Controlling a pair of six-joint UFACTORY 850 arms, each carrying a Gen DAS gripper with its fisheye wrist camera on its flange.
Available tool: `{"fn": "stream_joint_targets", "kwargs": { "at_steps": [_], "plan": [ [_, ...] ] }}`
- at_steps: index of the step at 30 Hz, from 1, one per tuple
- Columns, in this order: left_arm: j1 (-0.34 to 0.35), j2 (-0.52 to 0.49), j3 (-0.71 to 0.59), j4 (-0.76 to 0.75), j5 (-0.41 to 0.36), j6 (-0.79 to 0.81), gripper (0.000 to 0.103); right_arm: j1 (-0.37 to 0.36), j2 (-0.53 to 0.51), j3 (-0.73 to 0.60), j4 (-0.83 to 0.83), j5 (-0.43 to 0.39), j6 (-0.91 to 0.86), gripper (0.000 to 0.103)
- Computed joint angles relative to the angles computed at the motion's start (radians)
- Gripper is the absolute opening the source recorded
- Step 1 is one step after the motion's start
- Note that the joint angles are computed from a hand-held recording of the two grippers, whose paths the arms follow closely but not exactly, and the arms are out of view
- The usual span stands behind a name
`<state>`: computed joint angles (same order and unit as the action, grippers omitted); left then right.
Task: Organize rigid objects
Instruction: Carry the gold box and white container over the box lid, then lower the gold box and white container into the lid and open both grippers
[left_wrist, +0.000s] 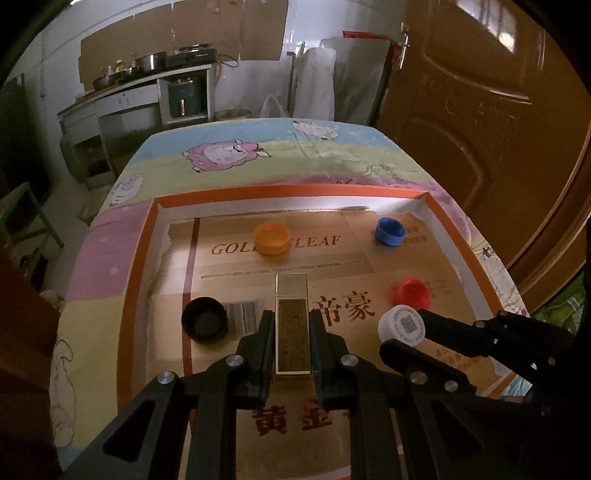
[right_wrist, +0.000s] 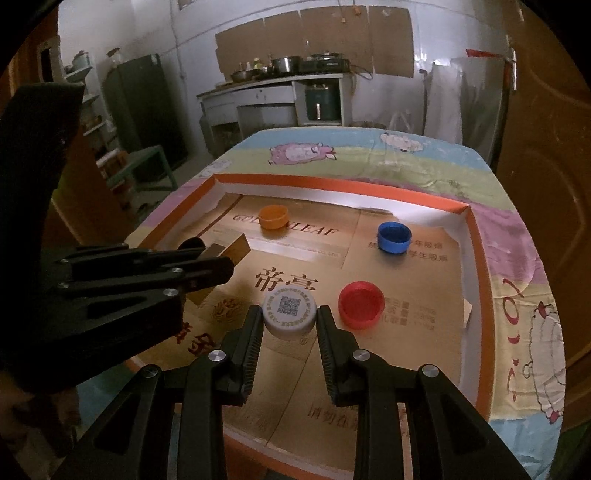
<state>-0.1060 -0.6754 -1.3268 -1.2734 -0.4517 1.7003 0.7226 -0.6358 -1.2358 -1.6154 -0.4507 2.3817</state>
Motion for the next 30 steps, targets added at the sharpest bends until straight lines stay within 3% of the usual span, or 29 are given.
{"fn": "stream_joint_targets", "kwargs": {
  "at_steps": [7,12,26,30],
  "plan": [
    [-0.007,-0.019,-0.017,0.033,0.009,-0.03,0.018,-0.01,-0.017,-0.014,0.015,0.028,-0.033,0.03],
    [-0.009,-0.033,-0.026,0.064,0.011,-0.055,0.018,-0.012,-0.041,-0.044,0.143,0.025,-0.173,0.031],
    [-0.005,-0.042,-0.031,0.048,-0.006,-0.047,0.018,-0.008,-0.052,-0.054,0.156,0.007,-0.201,0.031],
    [-0.005,-0.037,-0.025,0.033,0.0,-0.035,0.025,-0.008,-0.051,-0.052,0.148,0.008,-0.191,0.031]
  ]
}}
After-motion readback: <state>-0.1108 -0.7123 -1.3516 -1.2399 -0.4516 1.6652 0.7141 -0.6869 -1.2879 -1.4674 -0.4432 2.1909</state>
